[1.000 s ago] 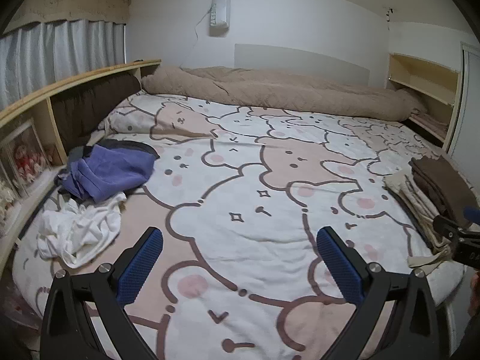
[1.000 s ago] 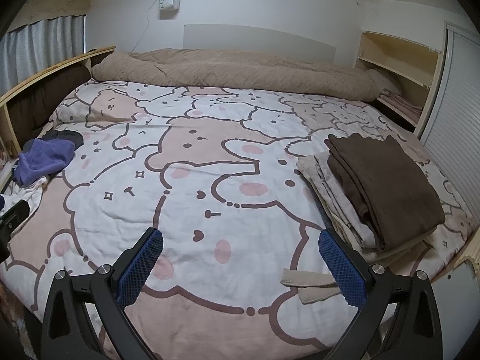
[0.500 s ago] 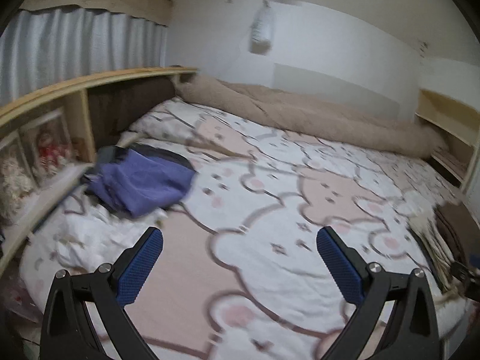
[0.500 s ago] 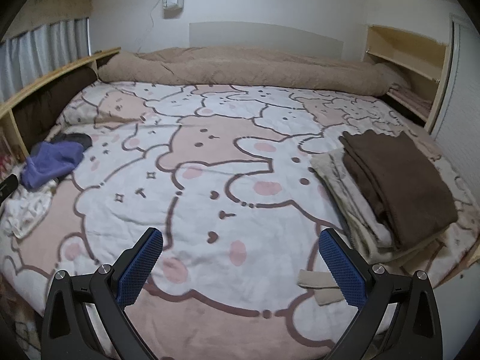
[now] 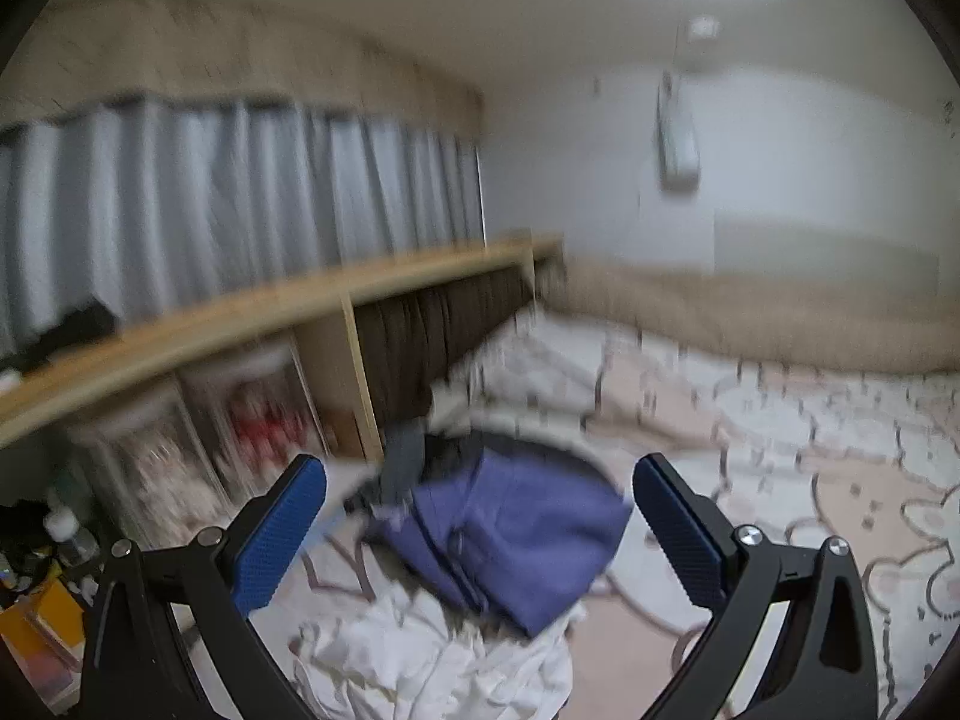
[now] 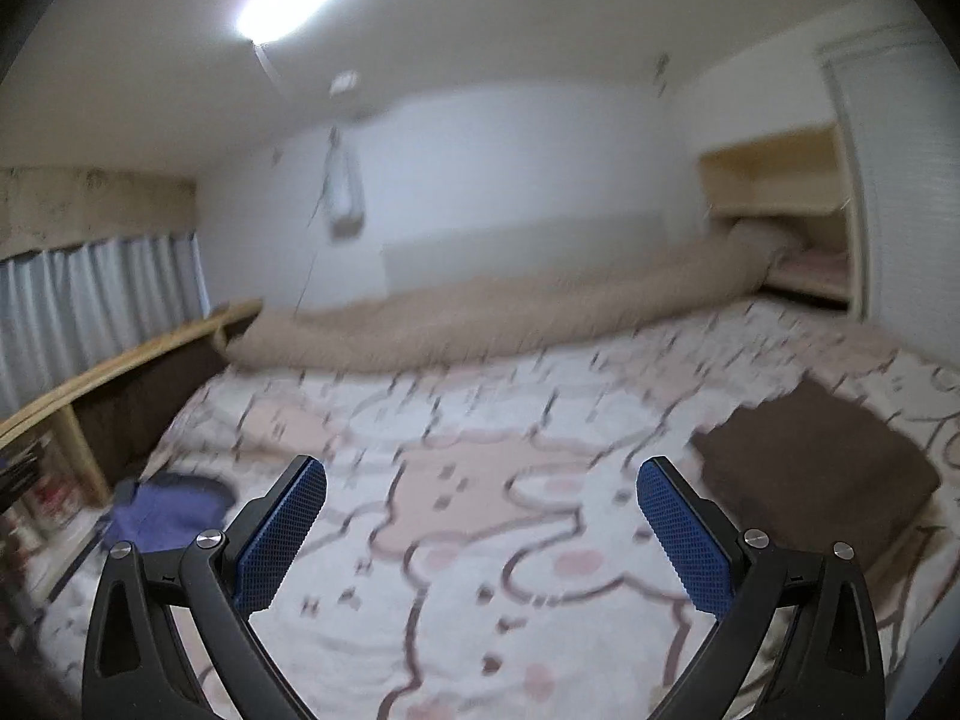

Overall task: Fold clothes
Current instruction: 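Reach the left tool to the purple skirt and grasp its waistband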

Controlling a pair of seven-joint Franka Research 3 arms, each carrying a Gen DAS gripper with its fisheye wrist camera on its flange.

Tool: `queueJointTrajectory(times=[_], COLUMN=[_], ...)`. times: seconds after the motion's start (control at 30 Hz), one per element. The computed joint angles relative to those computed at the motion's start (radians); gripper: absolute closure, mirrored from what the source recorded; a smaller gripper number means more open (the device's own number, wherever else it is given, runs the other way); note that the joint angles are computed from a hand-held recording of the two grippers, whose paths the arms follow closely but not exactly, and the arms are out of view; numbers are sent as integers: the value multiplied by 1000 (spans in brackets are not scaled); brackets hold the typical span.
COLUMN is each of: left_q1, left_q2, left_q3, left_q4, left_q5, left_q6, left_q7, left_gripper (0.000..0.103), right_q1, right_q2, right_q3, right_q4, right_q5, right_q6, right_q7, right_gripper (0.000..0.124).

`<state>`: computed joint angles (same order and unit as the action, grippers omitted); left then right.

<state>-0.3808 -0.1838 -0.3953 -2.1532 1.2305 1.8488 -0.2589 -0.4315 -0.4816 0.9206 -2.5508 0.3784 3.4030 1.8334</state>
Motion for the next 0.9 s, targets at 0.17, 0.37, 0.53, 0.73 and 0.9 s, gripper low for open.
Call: queueJointTrajectory(times=[0.17,0.37,0.53,0.73,0.9], left_q1=[74,137,158,137,128], left_q2=[83,205,275,335,294], left_q3=[102,170,194,207,214], left_q4=[20,75,122,156,117], left_q5=[-157,-303,-445,-480,-425], left_q6=[177,306,386,374,425], left_q7=[84,155,239,297,262], left_gripper=[0,2,32,72,91], right_q1=[-113,-62,-85,-76,-67], right_q2=[7,46,34,44,59], right_q3=[110,73,88,68,53], right_q4=[44,38,37,40,45], right_q5=[-92,-205,-270,-344,-407], right_q6=[-127,-168,-197,-210,-218], right_q7=[19,23,79,134,179], right_gripper=[21,21,21,21,21])
